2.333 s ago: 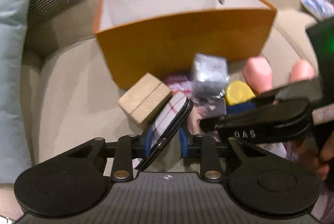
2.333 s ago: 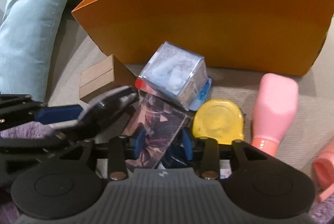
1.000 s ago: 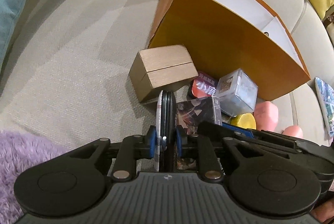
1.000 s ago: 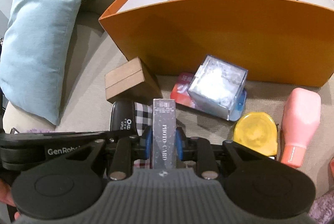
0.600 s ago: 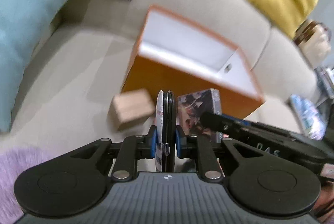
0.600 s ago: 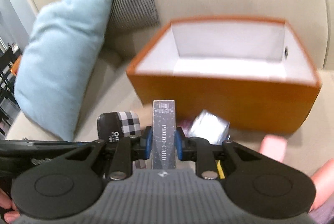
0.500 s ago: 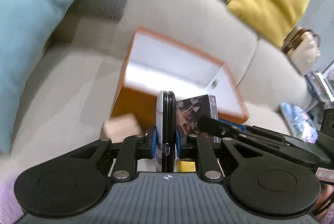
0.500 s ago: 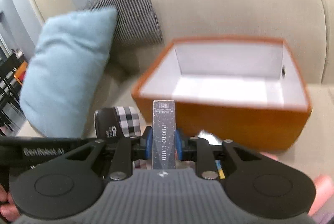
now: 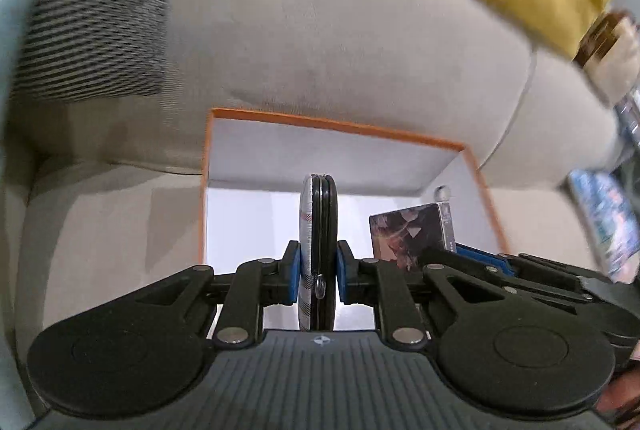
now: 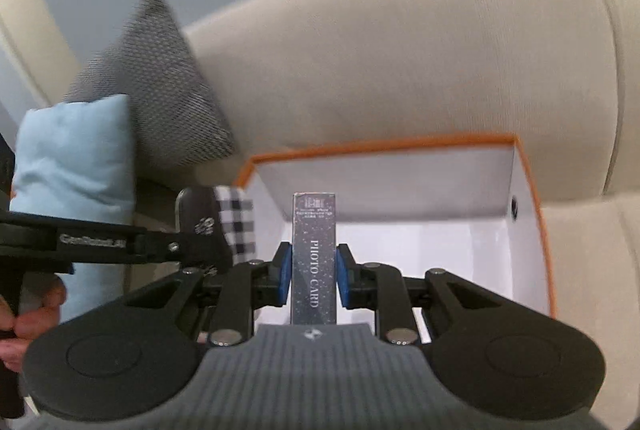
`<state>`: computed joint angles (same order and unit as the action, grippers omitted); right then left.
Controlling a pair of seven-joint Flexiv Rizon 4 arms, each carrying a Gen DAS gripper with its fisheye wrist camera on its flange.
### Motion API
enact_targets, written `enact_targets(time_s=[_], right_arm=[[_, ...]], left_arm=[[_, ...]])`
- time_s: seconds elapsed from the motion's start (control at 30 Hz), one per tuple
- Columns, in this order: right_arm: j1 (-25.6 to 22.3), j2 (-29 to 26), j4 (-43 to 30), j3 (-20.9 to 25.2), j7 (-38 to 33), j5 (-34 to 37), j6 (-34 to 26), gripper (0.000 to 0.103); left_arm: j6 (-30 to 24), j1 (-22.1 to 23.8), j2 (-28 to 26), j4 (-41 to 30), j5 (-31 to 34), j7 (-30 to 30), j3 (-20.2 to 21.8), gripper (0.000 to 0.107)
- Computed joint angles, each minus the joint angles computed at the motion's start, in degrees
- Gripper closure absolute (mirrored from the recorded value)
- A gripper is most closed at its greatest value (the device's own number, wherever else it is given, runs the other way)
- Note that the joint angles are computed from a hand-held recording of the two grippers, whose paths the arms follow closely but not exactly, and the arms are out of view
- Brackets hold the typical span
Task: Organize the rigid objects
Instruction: 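Lift and carry the case and card pack with both tools into the orange box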
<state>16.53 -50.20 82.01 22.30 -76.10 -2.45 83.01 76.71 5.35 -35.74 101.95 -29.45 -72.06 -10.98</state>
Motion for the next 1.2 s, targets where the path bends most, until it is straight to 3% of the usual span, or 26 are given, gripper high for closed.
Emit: enact_targets(time_s=[0.07,0.13,0.47,0.63,0.9,1.0,1.07,1.13,1.2], right_arm=[[-0.42,-2.44,-3.46,0.51,-0.31,-0.36,-3.18,0.079],[-0.54,-4.41,-6.19,0.97,-1.24,-0.09,-5.91,0.079],[0.88,-11.62,-19.79,0.18,-3.96,5.9,-17.63,0.08],[2.44,-12.89,-23.23,-1.85,-3.96,8.68,-20.09,0.079],[3.64,-13.28,-25.25,-2.71,-4.59,11.28,-22.0,0.08],[3.85,-12.7,-24.84,-3.29,-4.59,11.59,-22.03,0.079],[4.47,-12.72,-25.24,-4.01,-3.8,11.35,-22.65,0.079],[5.15,-13.06,-26.15,-4.72,-2.36,11.0,-24.06,0.079],[5.7,-13.42,-26.82,-5.17,-1.47,10.76,-24.78,0.079]], left_arm=[[-4.63,-3.58,-4.08,-6.23,3.58,-3.71,5.13,0.088],[-8.19,-4.65,-7.32,-10.86,5.85,-5.94,7.28,0.088],[-17.17,-7.61,-16.19,-24.76,15.06,-12.27,11.87,0.087],[-19.94,-9.5,-18.27,-29.1,19.84,-16.93,15.13,0.085],[-12.69,-8.85,-14.16,-23.4,23.94,-15.64,14.15,0.074],[-6.08,-6.96,-10.76,-17.83,22.82,-14.04,12.11,0.073],[-1.14,-5.61,-8.75,-14.01,21.16,-13.5,10.73,0.068],[4.02,-4.89,-6.56,-9.5,20.01,-13.59,10.39,0.057],[6.53,-4.33,-4.94,-6.3,18.78,-13.91,10.54,0.056]])
